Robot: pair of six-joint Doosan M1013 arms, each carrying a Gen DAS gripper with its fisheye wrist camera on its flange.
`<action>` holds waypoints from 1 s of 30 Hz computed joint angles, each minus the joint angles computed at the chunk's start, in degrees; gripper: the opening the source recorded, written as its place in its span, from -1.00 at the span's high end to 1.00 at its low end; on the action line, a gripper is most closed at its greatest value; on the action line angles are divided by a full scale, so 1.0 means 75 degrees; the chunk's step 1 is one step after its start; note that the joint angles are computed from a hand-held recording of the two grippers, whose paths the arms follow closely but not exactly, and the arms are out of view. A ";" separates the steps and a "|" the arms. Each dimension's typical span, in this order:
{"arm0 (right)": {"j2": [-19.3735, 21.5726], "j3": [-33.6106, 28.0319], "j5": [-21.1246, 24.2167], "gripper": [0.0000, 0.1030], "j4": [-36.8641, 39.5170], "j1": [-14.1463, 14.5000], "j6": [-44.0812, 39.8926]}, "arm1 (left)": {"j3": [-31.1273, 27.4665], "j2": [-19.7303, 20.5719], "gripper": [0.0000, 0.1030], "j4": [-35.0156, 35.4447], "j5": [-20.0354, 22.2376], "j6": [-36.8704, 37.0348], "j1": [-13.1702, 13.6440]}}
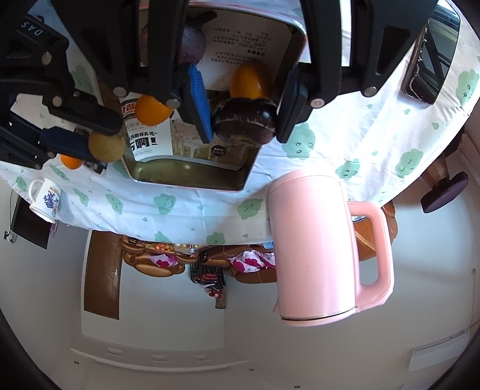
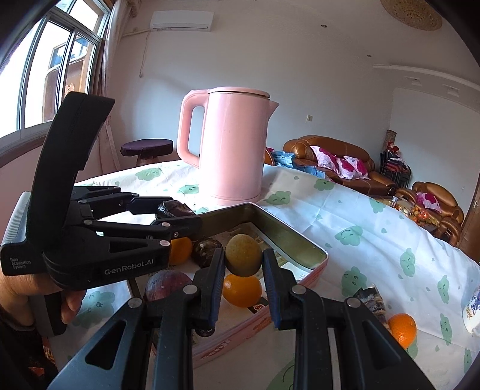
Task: Organize fruits
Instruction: 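Lower the mangosteen into the tin and open the left tool while the right releases its fruit there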
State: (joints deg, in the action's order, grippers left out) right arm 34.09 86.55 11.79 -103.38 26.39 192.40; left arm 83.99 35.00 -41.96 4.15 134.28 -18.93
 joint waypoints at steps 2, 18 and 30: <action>0.0029 -0.0046 -0.0041 0.47 0.0411 -0.0004 -0.0407 | -0.0018 0.0008 0.13 0.0511 0.0030 -0.0459 -0.0003; 0.0167 -0.0372 -0.0214 0.47 0.5452 -0.0069 -0.5396 | -0.0196 0.0079 0.12 0.2826 0.0500 -0.2330 -0.0029; 0.0225 -0.0499 -0.0024 0.37 0.7579 -0.0072 -0.7532 | -0.0129 0.0052 -0.16 0.4244 0.0344 -0.3618 -0.0098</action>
